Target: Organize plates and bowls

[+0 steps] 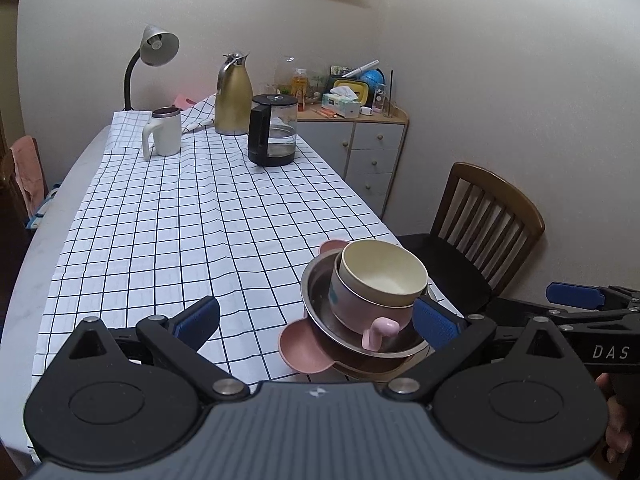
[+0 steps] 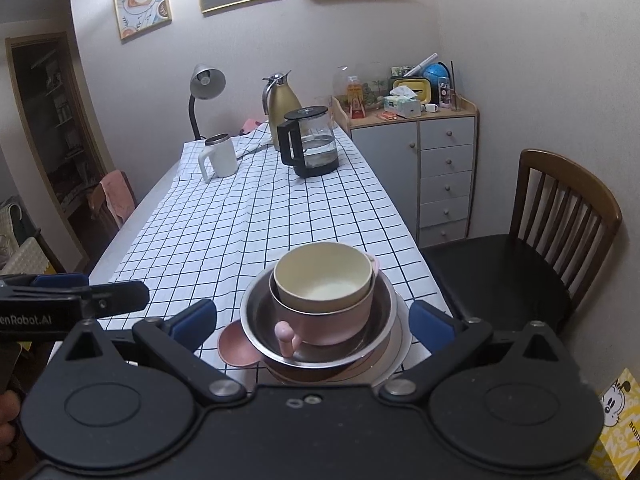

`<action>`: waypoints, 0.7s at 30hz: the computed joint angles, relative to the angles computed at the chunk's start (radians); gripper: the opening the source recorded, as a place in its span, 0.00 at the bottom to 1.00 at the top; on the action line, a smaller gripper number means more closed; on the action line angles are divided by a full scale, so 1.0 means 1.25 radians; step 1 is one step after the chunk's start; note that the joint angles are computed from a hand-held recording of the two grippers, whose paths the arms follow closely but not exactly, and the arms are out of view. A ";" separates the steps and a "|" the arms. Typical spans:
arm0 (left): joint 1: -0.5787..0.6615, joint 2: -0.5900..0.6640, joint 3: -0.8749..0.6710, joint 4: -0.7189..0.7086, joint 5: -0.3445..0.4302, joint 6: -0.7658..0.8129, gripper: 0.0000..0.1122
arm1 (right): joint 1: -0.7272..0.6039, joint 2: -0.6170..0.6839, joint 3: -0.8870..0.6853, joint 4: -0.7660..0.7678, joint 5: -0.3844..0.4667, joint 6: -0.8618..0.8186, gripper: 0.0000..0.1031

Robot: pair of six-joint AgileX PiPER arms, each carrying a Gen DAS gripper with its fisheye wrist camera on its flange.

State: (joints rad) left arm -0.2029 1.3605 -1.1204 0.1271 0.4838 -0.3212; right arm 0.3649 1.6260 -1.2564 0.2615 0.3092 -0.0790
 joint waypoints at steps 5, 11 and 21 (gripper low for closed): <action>-0.004 -0.001 -0.002 0.001 0.007 -0.005 0.92 | -0.001 -0.013 0.016 0.021 -0.013 -0.022 1.00; -0.010 0.001 -0.003 0.011 0.012 -0.018 0.92 | 0.000 -0.016 0.020 0.084 -0.020 -0.107 1.00; -0.014 0.002 -0.005 0.024 0.011 -0.025 0.92 | 0.004 -0.008 0.010 0.088 -0.021 -0.120 1.00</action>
